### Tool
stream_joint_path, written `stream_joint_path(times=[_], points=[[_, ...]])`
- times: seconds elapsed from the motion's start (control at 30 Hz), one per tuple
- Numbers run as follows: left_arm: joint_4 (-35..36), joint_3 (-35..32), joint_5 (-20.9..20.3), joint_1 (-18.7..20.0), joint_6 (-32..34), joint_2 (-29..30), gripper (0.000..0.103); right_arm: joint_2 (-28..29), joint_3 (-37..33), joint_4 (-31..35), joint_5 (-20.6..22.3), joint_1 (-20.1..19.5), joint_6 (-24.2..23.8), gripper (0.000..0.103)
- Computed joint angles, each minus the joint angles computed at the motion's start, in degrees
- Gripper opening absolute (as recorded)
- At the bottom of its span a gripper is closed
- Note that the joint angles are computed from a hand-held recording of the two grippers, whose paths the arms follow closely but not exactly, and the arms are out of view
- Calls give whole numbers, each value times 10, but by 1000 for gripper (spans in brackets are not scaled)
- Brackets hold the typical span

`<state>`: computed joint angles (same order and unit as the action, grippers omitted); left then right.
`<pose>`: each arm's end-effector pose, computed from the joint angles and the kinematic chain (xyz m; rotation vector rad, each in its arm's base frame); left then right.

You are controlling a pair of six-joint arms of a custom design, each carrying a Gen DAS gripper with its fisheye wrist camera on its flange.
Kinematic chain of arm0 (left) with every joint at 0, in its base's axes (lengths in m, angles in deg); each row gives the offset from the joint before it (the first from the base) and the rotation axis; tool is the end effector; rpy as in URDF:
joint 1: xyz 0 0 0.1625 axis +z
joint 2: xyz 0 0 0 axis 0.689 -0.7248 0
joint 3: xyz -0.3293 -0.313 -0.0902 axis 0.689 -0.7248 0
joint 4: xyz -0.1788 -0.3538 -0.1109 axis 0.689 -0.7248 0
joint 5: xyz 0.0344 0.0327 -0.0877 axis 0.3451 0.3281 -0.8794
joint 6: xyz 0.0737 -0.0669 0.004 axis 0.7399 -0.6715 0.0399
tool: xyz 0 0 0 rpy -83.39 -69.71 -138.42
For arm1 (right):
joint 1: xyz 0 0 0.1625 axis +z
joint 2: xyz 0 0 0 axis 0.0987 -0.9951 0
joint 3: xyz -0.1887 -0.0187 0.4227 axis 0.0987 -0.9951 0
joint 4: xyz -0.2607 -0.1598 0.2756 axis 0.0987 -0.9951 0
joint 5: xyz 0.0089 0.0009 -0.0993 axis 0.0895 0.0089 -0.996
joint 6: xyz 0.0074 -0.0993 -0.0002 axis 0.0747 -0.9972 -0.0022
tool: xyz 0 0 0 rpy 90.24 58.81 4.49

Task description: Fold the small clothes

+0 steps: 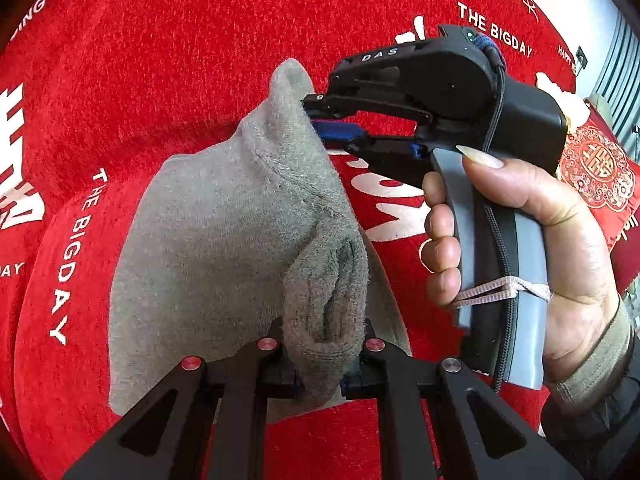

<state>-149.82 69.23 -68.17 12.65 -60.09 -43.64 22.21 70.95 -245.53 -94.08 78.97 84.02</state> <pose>-0.3038 -0.7457 0.0648 1.3089 2.5327 -0.1885 0.0595 -0.7417 0.2221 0.6250 2.6147 -1.4619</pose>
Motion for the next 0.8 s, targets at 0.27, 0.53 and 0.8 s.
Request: stream_joint_path(times=[0.27,0.53,0.8], points=[[-4,2,-11,-6,4,-5,13,-13,6,0,-3,5,-12,19],[-3,11,-11,-10,17,-4,13,-22,40,-40,19,-14,-7,19],[-11,28,16,-10,30,0,13,-13,59,-64,54,-41,20,19]])
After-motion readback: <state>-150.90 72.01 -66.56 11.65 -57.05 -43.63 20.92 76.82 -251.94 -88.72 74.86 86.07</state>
